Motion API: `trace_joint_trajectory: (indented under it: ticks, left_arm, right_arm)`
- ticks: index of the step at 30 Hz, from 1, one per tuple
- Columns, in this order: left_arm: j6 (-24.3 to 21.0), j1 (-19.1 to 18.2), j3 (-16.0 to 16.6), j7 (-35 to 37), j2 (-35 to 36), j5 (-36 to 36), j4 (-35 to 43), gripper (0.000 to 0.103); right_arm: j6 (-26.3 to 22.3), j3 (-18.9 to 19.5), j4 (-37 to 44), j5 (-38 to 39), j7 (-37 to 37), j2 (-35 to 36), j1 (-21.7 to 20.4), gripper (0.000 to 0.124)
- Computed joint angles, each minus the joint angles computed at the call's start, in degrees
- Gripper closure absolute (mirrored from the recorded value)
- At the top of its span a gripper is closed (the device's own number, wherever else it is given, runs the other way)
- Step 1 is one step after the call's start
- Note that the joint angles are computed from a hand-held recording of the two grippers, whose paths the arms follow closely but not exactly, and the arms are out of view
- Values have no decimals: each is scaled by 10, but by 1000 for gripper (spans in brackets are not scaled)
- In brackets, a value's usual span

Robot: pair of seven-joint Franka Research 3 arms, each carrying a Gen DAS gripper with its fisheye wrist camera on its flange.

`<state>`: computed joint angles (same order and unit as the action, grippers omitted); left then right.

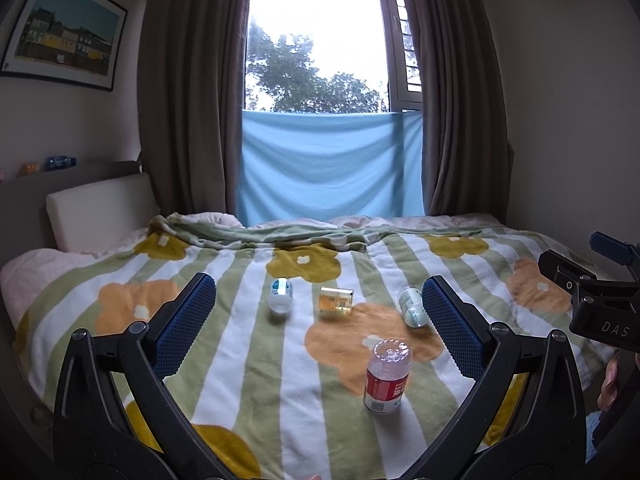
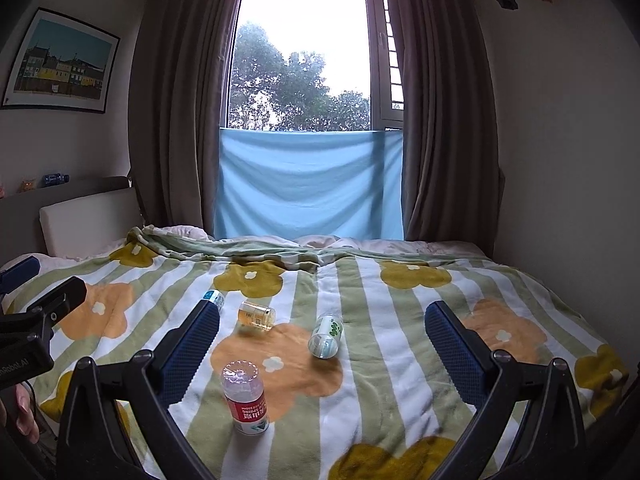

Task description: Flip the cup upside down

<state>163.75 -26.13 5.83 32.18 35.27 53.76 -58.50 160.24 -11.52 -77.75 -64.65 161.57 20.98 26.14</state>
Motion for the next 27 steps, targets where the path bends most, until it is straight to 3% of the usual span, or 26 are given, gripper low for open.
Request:
trace_joint_trajectory:
  ticks: [17, 27]
  left_arm:
    - [10, -1, 4, -9, 2, 2, 1, 0]
    - [3, -5, 4, 14, 29, -12, 46, 0]
  right_arm:
    - [-10, -1, 5, 14, -2, 6, 6, 21]
    - [-9, -3, 3, 10, 6, 5, 8, 21]
